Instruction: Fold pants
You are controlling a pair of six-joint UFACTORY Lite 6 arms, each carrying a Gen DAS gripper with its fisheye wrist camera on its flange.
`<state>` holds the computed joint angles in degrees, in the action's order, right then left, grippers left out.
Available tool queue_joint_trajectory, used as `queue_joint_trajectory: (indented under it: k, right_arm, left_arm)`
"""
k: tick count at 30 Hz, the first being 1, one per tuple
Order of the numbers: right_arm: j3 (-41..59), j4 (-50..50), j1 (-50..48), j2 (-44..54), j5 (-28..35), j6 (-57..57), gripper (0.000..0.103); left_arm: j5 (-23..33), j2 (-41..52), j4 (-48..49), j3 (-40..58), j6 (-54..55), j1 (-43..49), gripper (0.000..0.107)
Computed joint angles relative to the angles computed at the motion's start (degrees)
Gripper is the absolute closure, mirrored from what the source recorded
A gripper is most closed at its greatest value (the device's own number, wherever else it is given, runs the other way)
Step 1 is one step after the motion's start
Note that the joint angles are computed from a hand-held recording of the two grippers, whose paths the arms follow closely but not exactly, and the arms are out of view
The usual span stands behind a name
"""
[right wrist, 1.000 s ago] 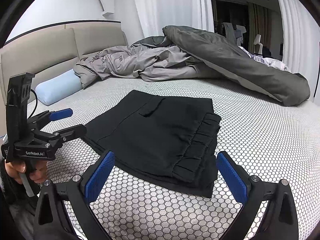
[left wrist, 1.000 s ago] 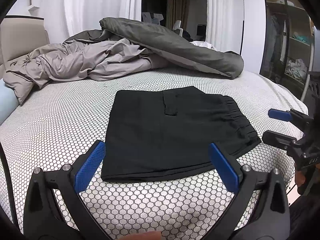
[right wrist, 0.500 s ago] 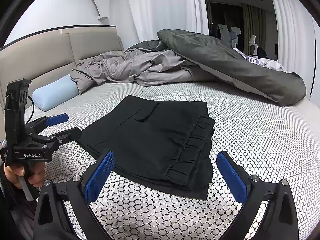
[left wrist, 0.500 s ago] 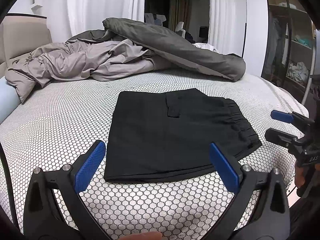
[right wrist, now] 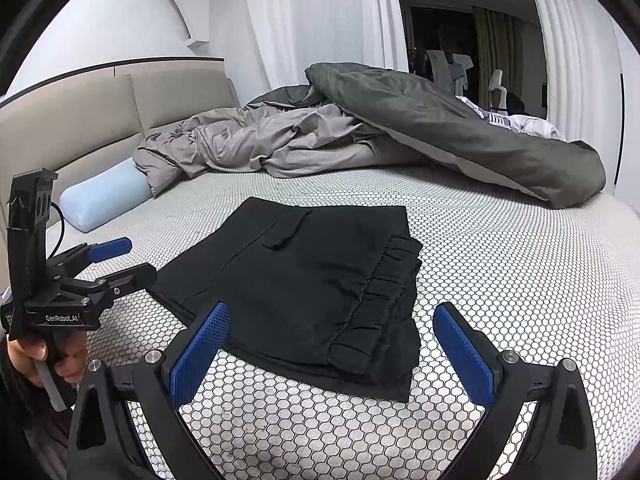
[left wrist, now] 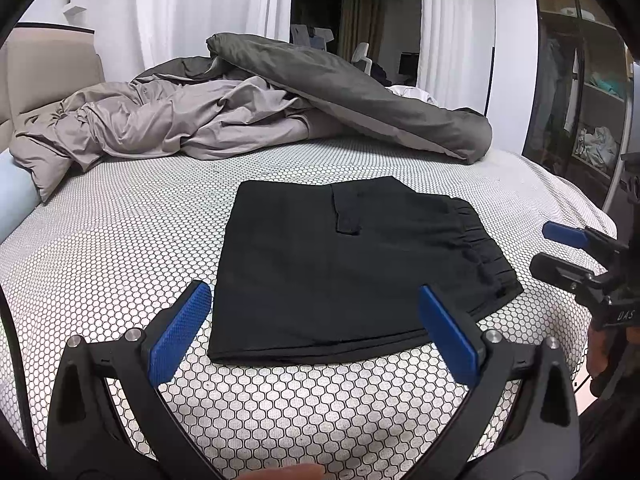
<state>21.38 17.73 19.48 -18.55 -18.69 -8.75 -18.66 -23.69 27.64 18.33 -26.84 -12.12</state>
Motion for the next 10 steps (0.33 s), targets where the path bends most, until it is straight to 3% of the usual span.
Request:
queue_joint_trajectory:
  k: [10]
  right_arm:
    - [0.6, 1.8, 0.9, 0.9, 0.0, -1.9, 0.0]
  left_arm:
    - [1.0, -1.3, -3.7, -0.4, 1.9, -1.4, 0.005]
